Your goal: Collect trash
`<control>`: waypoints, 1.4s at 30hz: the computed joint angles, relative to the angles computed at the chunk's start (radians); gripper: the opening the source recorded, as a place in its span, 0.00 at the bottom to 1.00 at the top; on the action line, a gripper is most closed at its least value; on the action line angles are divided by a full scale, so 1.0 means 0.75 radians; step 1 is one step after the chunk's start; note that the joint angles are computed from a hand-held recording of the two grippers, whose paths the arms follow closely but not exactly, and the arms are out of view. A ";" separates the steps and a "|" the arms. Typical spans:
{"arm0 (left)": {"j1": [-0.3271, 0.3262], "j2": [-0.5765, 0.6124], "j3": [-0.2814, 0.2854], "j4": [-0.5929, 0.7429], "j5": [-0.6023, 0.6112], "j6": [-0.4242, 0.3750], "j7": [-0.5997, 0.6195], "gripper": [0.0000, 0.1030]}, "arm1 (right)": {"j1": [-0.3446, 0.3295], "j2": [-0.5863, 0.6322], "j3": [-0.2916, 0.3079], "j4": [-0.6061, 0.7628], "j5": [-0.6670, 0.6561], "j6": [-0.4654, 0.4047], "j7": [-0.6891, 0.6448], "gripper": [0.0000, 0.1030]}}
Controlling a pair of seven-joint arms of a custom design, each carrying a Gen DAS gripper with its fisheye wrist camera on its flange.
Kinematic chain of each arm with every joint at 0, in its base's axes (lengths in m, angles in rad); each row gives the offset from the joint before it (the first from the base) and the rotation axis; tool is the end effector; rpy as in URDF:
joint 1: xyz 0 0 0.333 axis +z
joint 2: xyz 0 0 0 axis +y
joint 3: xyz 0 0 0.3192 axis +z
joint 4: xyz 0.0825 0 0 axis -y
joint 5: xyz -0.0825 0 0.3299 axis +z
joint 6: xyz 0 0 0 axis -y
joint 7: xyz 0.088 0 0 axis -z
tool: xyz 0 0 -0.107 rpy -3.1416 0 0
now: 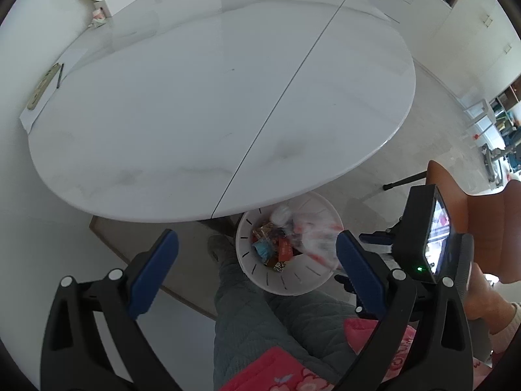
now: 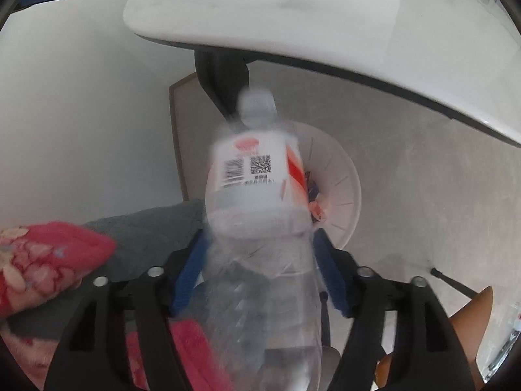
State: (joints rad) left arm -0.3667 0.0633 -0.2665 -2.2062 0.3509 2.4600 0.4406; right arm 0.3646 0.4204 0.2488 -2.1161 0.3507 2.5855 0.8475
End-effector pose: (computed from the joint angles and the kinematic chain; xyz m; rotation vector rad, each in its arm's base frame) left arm 0.4156 -0.3035 0.4100 -2.2995 1.7918 -0.3134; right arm 0.4596 0.3095 0.2692 -2.7733 0.7864 0.2313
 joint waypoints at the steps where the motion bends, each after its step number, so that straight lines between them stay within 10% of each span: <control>1: 0.000 -0.001 0.001 0.004 0.005 -0.006 -0.004 0.90 | -0.009 -0.024 0.012 -0.026 0.025 0.032 -0.013 0.77; 12: 0.007 0.033 0.022 0.173 0.076 -0.101 0.021 0.90 | 0.013 -0.214 -0.072 0.101 0.154 0.037 0.368 0.96; 30: 0.141 0.163 0.141 0.767 0.245 -0.096 0.456 0.93 | 0.204 0.065 -0.324 1.018 -0.602 0.029 1.540 0.98; 42: 0.149 0.214 0.184 0.902 0.251 -0.076 0.520 0.93 | 0.303 0.133 -0.413 1.203 -0.927 0.006 1.791 0.98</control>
